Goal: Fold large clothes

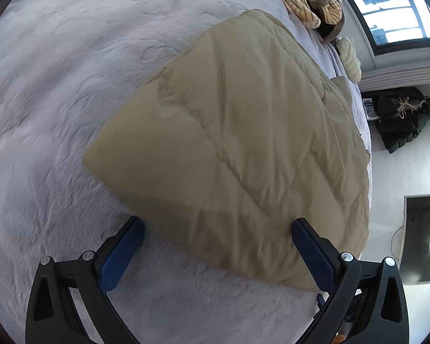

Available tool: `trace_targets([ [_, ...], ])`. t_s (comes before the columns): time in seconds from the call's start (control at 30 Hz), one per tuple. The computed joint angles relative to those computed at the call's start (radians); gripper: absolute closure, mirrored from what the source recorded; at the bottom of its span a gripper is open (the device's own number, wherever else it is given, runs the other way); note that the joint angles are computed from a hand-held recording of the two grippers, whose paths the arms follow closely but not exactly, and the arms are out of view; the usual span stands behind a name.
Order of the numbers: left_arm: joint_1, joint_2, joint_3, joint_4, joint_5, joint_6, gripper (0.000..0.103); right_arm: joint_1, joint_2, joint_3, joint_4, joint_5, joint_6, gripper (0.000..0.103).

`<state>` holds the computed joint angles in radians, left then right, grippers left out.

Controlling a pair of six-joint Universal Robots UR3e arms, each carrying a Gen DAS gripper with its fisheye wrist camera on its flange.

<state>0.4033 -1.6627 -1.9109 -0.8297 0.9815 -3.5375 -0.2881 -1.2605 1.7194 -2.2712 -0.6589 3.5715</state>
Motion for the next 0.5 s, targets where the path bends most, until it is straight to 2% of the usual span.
trace_targets([
  [0.27,0.020,-0.112,0.085,0.064,-0.036,-0.013,0.000,0.004,0.081,0.017,-0.179,0.053,0.086,0.000],
  [0.5,-0.014,-0.243,0.171,0.168,-0.019,-0.118,0.000,0.042,0.240,-0.041,-0.435,0.077,0.263,0.000],
])
